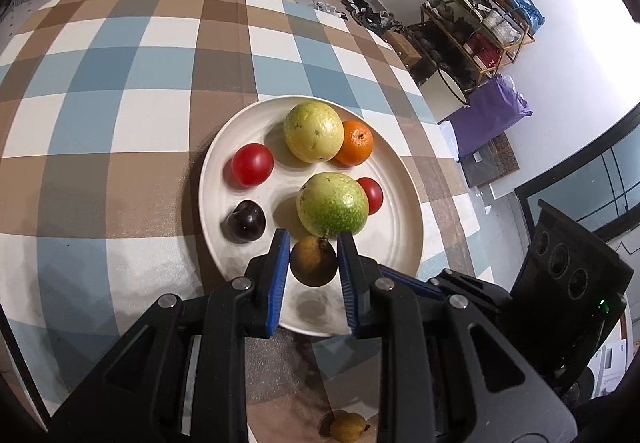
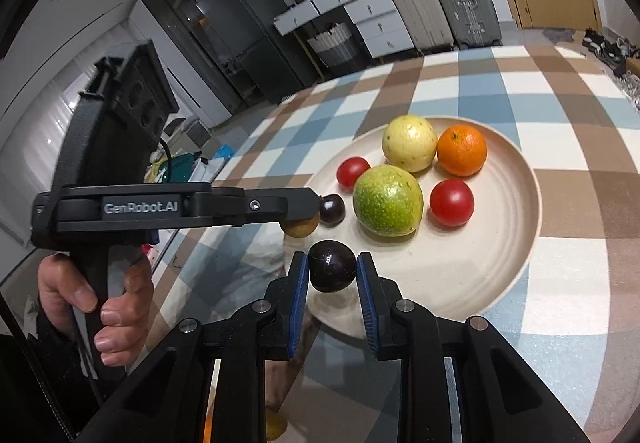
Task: Organize fruits
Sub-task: 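Lower the pear and plum onto the plate, opening both tools, then withdraw both tools from the plate toward the orange and yellow pear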
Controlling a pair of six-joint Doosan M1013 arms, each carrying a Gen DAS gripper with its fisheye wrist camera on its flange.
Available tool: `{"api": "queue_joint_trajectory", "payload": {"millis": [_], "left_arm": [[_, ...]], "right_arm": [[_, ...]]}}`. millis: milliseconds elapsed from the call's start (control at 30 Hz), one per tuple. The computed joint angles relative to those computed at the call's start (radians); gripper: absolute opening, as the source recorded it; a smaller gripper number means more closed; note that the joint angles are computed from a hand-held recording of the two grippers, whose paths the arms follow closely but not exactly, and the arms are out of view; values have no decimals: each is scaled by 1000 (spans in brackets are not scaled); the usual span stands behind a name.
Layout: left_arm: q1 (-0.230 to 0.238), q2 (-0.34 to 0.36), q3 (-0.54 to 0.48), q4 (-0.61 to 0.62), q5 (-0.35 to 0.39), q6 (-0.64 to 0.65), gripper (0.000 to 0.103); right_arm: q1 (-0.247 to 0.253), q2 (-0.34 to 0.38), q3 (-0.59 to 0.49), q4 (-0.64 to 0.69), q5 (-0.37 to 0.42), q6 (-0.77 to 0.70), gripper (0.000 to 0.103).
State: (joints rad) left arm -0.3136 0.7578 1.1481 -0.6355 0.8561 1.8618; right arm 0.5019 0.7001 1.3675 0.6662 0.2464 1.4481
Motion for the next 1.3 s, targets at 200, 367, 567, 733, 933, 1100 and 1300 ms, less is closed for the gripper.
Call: {"api": "queue_joint_trajectory", "payload": {"millis": [200,367,567,733,933,1100,1300], "left_arm": [[4,22,-25,1,21,-22,21],[5,34,-40,-13,39,-13,21],[5,38,-48,-12,45,-23,21],[9,35,-48,-29,45,-22,21],[10,18,-32,-27,35,-17,21],[11,-8,-2,-30,13,-9,21],[6,-50,56,-6,-28,9,21]], "right_arm": [[-1,19,-28,-51,27,49,25],[-2,33,-49,-75,43,64,25],[2,37,-58,-126,40,115,25],[2,34,-56,-143,38,134,27],[4,19,-35,-161,5,153,32],[7,4,-17,-191,-13,180,32],[15,-15,7,-277,-30,268,32]]}}
